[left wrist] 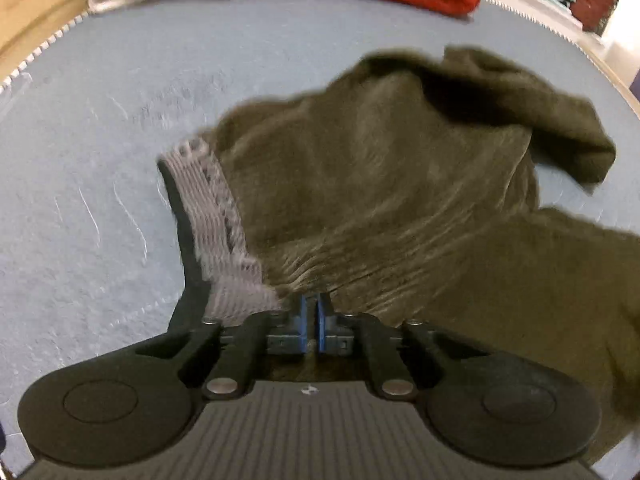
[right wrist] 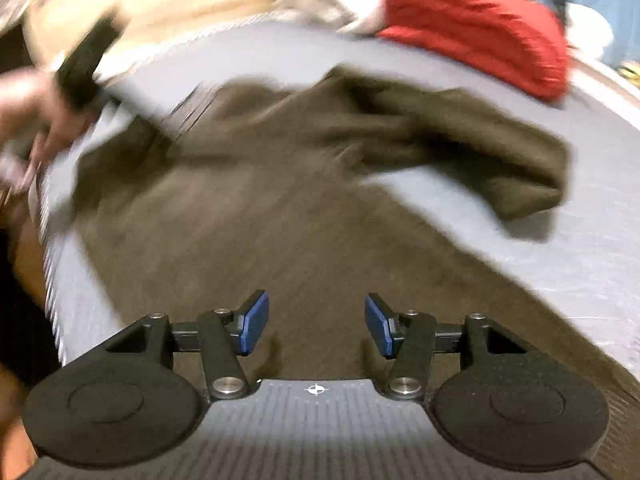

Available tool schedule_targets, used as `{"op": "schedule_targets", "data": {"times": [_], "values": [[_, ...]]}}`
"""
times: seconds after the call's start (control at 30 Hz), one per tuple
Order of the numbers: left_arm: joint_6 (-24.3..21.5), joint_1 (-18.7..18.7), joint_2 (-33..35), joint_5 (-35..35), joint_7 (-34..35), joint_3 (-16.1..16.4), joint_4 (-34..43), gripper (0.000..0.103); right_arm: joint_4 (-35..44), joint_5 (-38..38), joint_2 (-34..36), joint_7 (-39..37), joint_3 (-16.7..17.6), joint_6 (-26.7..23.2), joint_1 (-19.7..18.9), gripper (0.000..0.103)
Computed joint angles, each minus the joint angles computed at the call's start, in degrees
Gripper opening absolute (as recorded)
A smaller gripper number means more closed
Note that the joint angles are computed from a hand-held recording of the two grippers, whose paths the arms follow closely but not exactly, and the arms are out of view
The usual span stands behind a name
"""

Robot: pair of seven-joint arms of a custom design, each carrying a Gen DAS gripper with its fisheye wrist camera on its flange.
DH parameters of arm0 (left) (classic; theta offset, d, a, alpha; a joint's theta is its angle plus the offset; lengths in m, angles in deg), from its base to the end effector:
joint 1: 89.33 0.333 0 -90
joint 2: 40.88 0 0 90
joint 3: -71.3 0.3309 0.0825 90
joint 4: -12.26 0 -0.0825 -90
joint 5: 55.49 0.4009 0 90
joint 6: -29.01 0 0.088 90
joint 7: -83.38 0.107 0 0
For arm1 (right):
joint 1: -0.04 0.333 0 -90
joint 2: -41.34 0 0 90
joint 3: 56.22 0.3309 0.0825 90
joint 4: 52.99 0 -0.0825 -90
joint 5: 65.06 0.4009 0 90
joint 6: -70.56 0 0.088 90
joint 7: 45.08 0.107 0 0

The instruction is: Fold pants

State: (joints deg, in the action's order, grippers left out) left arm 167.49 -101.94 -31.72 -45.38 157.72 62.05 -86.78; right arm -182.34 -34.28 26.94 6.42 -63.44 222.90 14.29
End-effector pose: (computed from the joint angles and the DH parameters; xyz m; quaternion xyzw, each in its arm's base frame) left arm 0.6250 -0.2423 0.5530 -0.6098 0.7456 -0.2075 0.1710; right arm 0.5279 0.0460 0.5430 -0.7726 0.5172 -0.1649 0.3294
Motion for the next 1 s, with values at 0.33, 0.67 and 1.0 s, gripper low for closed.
{"op": "schedule_targets", "data": {"times": [0.33, 0.67, 1.0], "values": [[5.15, -4.67, 1.76, 3.56, -6.22, -1.46, 5.21, 0.043, 4.62, -13.19, 6.96, 48.64, 3.69, 15.17, -11.6, 0.067], [6.53, -8.67, 6.38, 2.4, -12.5, -0.48, 12.61, 0.044, 8.64, -14.55, 14.0, 67.45, 3.37, 18.05, -11.37, 0.07], [5.84, -10.82, 8.79, 5.05, -17.03, 0.33, 16.62, 0.053, 19.66, -25.35, 26.49, 84.25, 5.14, 16.97, -15.46, 0.085]]}}
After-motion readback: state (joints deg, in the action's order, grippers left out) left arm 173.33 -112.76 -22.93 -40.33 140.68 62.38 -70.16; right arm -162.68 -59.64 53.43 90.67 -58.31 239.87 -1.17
